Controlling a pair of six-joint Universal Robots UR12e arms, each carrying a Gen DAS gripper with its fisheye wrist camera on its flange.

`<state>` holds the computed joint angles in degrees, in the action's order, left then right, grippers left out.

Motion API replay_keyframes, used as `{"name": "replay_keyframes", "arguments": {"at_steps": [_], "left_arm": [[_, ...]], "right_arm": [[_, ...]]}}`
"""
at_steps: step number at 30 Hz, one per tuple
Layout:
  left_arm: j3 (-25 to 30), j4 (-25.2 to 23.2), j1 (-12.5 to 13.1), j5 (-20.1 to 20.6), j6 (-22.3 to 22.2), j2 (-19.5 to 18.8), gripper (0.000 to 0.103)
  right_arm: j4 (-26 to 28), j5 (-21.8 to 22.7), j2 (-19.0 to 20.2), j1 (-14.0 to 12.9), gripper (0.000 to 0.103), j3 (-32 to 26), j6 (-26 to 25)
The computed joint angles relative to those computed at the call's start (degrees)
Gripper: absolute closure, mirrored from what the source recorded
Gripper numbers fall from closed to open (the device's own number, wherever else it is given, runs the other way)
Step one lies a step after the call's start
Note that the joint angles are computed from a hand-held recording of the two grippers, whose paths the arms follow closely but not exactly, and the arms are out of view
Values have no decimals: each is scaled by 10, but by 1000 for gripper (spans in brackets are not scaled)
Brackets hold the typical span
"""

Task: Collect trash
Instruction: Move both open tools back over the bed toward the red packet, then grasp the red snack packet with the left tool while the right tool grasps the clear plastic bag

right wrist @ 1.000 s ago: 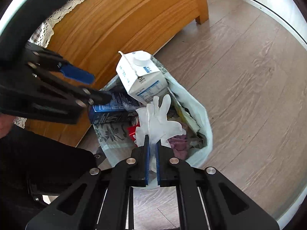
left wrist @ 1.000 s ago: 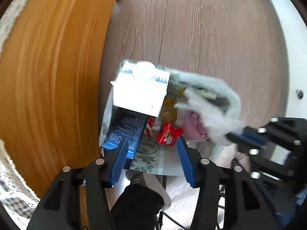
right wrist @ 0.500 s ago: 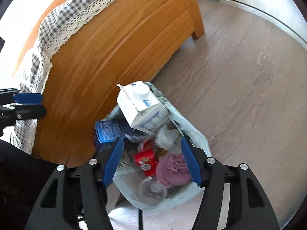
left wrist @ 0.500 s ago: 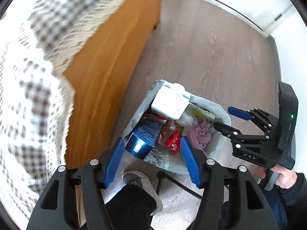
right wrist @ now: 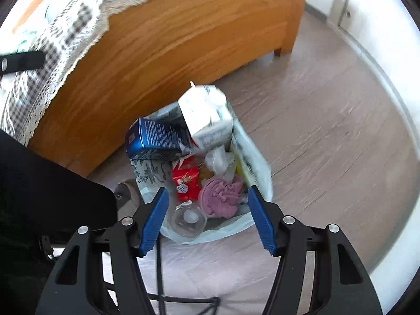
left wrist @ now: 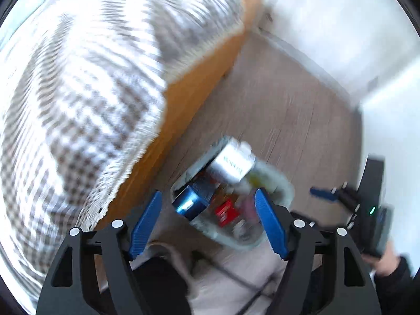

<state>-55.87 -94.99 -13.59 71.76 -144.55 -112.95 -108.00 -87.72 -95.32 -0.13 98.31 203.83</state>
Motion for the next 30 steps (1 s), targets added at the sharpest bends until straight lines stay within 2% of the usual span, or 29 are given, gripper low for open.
{"name": "replay_keyframes", "arguments": {"at_steps": [2, 4, 7, 12, 15, 17, 21, 24, 26, 28, 30], "left_arm": [[-4, 30, 18, -38, -21, 9, 32], [-11, 74, 38, -74, -23, 23, 32], [-6, 122, 71, -115, -23, 31, 25], [37, 176, 125, -138, -73, 12, 25], [64, 213, 158, -143, -115, -5, 19], [100, 224, 177, -132, -147, -28, 19], [206, 181, 217, -146, -222, -92, 19], [288, 161, 243, -156, -270, -147, 19], [362, 126, 257, -156, -306, -193, 19], [399, 107, 270, -166, -351, -224, 19], [417, 77, 277, -152, -385, -241, 19]], "right_arm": [[2, -37, 7, 9, 43, -28, -5], [-6, -66, 18, 15, 43, -56, -8], [-36, -100, 42, 29, 43, -104, -21], [-100, -152, 112, 70, 43, -204, -81], [-135, -149, 156, 91, 43, -263, -137], [-138, -141, 188, 103, 43, -309, -167], [-130, -130, 260, 129, 43, -408, -215], [-107, -122, 315, 145, 43, -491, -251], [-83, -118, 349, 152, 43, -543, -266], [-52, -108, 391, 158, 43, -609, -283], [-14, -106, 441, 164, 43, -692, -304]]}}
